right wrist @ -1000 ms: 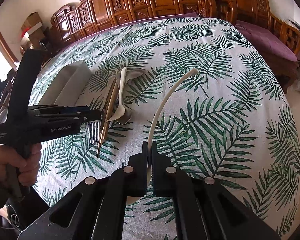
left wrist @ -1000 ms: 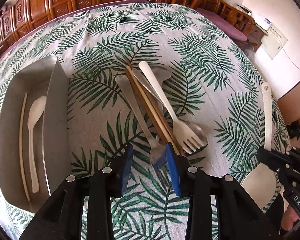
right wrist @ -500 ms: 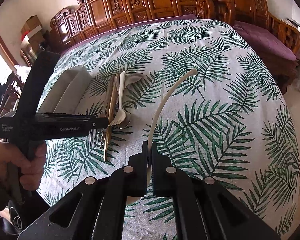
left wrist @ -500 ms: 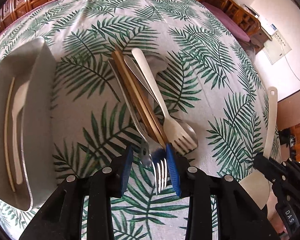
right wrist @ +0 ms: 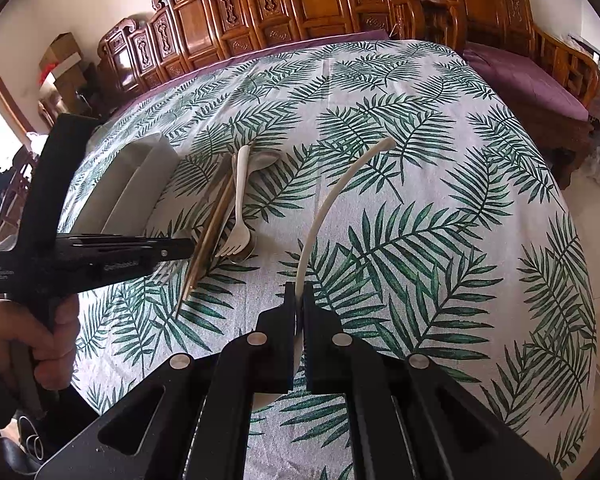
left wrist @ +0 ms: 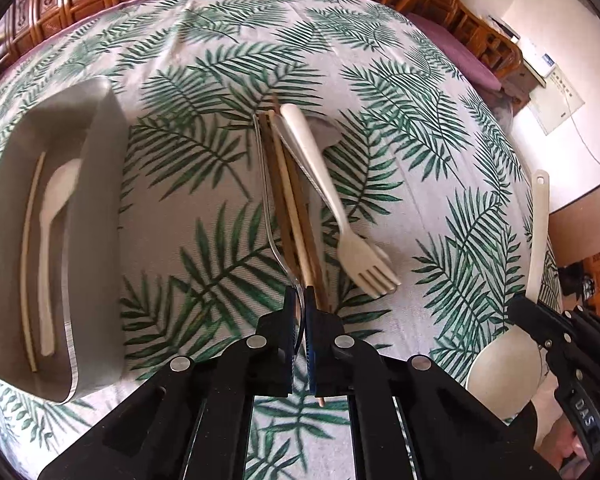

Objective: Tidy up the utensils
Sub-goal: 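Carry the metal fork into the grey tray and open the left gripper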

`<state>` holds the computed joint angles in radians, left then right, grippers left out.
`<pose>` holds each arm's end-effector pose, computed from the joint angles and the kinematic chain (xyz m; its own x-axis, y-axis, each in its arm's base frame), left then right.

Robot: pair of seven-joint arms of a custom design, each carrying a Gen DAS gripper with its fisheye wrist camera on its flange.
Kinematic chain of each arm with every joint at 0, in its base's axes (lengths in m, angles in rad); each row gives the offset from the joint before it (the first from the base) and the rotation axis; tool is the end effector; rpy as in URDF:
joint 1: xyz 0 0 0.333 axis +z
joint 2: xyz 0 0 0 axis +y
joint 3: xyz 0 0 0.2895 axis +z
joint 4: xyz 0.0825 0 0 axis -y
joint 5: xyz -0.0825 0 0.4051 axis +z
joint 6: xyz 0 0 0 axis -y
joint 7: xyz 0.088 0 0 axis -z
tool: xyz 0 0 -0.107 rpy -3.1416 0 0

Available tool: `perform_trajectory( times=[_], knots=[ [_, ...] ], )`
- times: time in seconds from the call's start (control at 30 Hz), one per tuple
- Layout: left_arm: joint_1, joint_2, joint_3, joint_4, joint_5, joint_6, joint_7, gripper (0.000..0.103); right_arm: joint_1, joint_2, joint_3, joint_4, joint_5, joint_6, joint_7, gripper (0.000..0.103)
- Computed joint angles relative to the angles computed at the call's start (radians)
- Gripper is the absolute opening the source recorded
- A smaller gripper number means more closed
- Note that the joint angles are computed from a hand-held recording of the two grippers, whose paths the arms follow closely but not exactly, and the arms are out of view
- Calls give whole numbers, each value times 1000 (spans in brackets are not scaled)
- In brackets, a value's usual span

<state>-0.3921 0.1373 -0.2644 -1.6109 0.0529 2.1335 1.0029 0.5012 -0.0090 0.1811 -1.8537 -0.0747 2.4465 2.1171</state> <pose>0.5263 -0.3906 0.5550 -0.1290 -0.9731 0.1907 -0.9423 0.0604 -0.3293 0.4852 0.3946 0.5546 0.2375 -0.9437 -0.2302 -0.8498 -0.0871 -0.5199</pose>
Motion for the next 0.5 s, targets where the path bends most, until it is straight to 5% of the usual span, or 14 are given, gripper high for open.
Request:
perform_trajectory(
  times=[0.5],
  knots=[
    [44, -180, -11, -146, 26, 46, 26, 3, 17, 17, 12, 22, -15, -4, -20, 4]
  ],
)
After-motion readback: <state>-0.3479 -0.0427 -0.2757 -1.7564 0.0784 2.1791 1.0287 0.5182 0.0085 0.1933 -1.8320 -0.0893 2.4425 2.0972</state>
